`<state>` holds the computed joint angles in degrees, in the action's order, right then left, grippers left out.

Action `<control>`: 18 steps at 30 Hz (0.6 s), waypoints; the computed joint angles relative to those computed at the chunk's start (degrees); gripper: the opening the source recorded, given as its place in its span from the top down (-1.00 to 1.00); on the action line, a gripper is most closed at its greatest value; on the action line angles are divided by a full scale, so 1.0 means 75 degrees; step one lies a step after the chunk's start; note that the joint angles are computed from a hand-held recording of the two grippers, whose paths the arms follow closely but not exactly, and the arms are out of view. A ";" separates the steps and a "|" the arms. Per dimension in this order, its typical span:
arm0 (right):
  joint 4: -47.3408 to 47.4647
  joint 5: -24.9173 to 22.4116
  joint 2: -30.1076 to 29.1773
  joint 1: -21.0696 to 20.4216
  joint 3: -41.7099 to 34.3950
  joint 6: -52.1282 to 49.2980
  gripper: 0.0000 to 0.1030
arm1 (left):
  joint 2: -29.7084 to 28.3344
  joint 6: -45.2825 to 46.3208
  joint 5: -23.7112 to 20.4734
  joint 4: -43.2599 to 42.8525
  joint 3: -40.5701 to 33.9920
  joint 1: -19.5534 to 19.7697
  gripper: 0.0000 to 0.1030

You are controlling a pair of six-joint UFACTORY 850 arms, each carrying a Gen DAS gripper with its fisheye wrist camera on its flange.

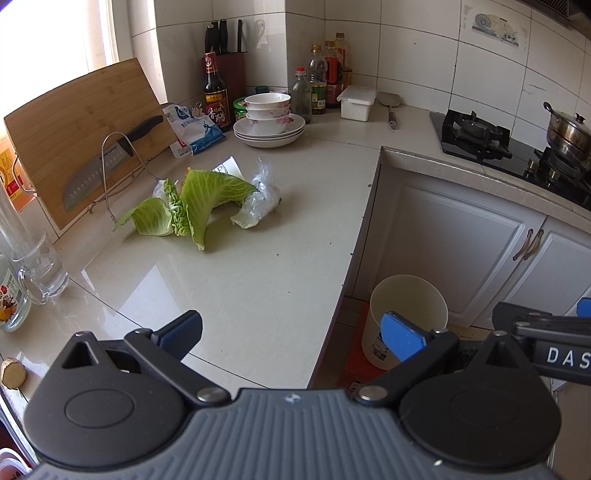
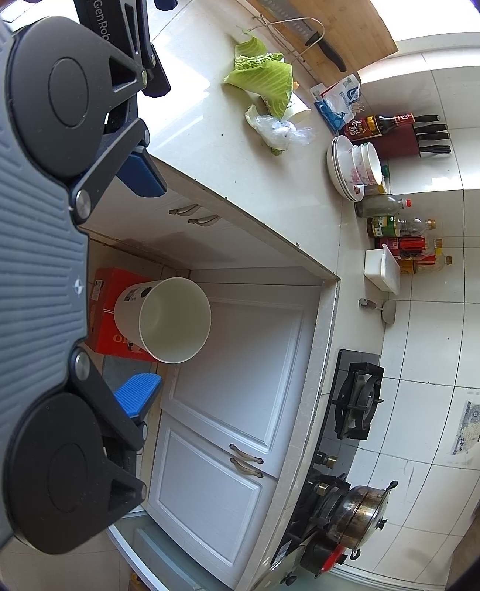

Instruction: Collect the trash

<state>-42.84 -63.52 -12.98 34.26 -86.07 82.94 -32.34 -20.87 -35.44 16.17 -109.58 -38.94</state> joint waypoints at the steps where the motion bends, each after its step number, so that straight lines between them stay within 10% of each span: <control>1: 0.0006 0.0014 0.0008 -0.0018 0.0001 -0.0025 -1.00 | 0.0001 0.0004 0.0006 -0.0004 0.0002 0.0002 -0.99; 18: -0.0061 0.0296 0.0121 -0.0142 0.0198 -0.0176 -1.00 | -0.0018 0.0000 -0.0006 -0.0002 -0.0031 0.0013 -0.99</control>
